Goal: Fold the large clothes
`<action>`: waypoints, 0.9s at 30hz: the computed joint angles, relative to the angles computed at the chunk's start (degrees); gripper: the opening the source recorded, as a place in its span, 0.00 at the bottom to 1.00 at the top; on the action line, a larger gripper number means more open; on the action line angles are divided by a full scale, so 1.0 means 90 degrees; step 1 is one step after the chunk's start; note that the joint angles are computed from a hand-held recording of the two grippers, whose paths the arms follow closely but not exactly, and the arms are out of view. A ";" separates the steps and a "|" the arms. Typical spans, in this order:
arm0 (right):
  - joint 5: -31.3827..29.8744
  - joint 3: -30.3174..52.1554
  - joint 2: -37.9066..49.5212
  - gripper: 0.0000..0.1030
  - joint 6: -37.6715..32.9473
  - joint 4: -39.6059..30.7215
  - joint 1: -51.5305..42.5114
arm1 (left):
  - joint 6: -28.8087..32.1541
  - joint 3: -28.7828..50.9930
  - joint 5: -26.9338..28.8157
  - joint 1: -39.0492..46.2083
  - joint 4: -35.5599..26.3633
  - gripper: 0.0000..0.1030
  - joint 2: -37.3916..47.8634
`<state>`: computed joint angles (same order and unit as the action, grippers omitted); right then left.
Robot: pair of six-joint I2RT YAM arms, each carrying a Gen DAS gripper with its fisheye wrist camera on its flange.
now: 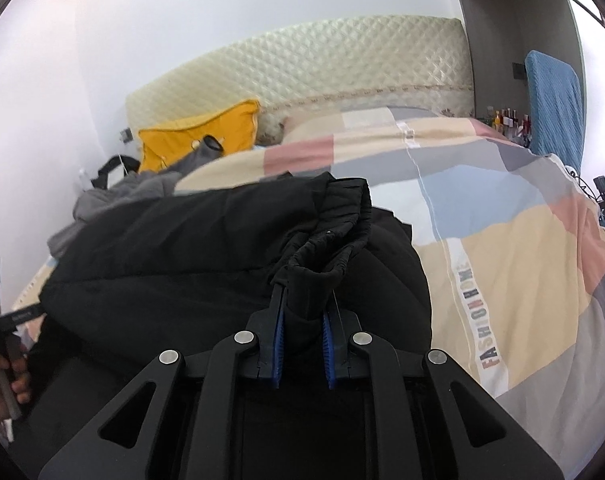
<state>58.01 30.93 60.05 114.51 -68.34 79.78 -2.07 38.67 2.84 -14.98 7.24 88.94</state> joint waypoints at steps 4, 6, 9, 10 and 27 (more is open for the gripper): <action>-0.0131 -0.0164 -0.0003 0.12 -0.0422 0.0451 -0.0240 | 0.0012 -0.0013 -0.0074 -0.0050 0.0044 1.00 -0.0013; -0.0182 -0.0196 -0.0003 0.12 -0.0625 0.0629 -0.0332 | -0.0022 -0.0066 -0.0169 -0.0088 0.0071 1.00 -0.0124; -0.0158 -0.0334 -0.0221 0.12 -0.0715 0.0805 -0.0357 | -0.0024 -0.0188 -0.0301 -0.0152 0.0180 1.00 -0.0325; -0.0128 -0.0330 -0.0224 0.12 -0.0694 0.0792 -0.0330 | -0.0039 -0.0188 -0.0304 -0.0146 0.0181 1.00 -0.0339; -0.0731 -0.1135 -0.0721 0.15 -0.2358 0.2679 -0.1252 | -0.0137 0.0266 -0.0047 0.0016 -0.0280 1.00 0.0295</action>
